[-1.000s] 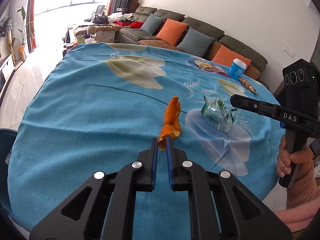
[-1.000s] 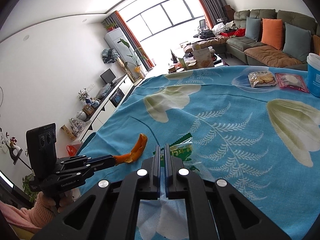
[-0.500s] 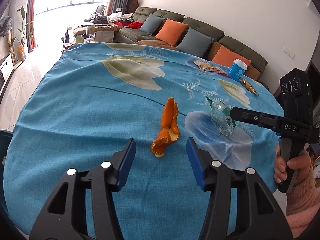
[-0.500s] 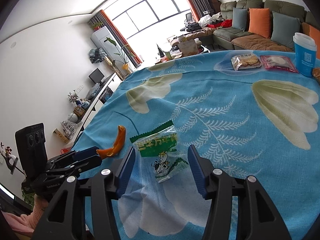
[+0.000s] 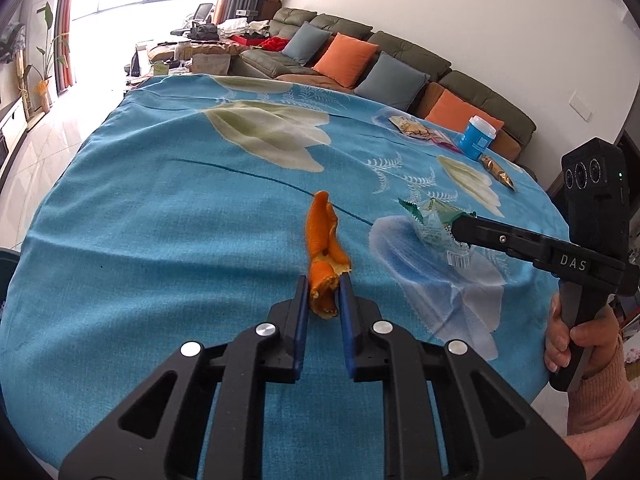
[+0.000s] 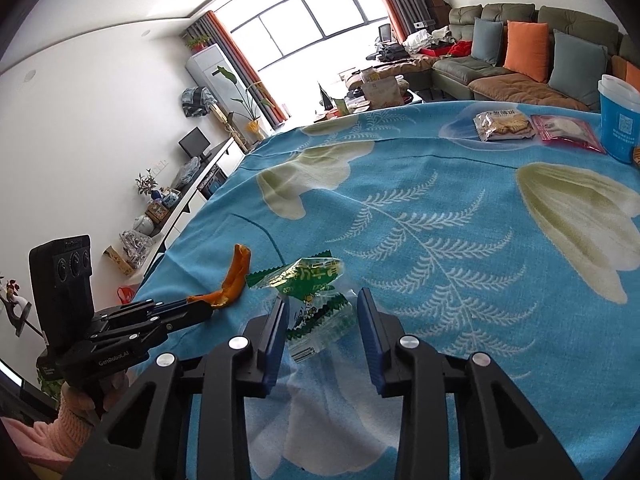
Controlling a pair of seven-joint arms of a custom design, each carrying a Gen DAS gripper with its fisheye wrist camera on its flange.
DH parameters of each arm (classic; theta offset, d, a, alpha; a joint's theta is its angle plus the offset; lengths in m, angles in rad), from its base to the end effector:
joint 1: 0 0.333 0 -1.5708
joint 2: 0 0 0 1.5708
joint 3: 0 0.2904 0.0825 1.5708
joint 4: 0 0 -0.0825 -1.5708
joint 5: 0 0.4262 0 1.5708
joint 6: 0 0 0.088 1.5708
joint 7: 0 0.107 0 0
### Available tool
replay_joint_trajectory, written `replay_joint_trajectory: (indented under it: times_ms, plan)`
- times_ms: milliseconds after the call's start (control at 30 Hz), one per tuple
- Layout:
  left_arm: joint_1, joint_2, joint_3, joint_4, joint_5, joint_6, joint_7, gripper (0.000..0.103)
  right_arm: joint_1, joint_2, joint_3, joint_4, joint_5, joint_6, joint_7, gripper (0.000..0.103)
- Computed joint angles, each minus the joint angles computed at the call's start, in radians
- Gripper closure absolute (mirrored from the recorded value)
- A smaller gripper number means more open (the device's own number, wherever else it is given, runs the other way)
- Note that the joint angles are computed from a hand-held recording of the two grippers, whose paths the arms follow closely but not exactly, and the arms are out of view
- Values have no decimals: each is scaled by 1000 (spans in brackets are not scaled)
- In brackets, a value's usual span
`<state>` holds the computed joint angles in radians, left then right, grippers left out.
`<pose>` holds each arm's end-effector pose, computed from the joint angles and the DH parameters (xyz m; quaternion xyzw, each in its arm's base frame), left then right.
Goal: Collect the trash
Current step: 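Grasp an orange peel with the left gripper while the right grasps a clear green-labelled wrapper, then carry the orange peel and plastic wrapper off the table over the teal bin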
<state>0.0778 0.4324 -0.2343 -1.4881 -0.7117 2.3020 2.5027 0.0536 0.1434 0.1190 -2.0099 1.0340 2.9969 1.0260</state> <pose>0.7401 -0.1042 0.4404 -0.4055 0.8289 -0.3842 0.0309 0.6448 0.0478 0.4080 -0.5455 0.7098 -0.1380 0.4236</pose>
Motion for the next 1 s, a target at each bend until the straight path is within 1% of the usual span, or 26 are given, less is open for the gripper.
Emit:
replay_joint_trajectory:
  times_ms: [133, 333, 400, 567, 1000]
  plan:
    - [16, -30, 0, -34, -30, 12, 22, 88, -2, -10, 15, 8, 83, 9, -85, 71]
    - [37, -76, 11, -82, -88, 36, 55, 89, 22, -14, 8, 33, 172, 5, -181, 72]
    - [42, -93, 15, -100, -109, 48, 68, 89, 31, -10, 5, 44, 182, 0, -194, 72]
    - [55, -122, 31, -124, -149, 44, 88, 89, 46, 6, 5, 71, 187, -16, -213, 72]
    - [72, -165, 63, -167, -191, 68, 102, 89, 55, 53, 33, 141, 179, -48, -235, 72]
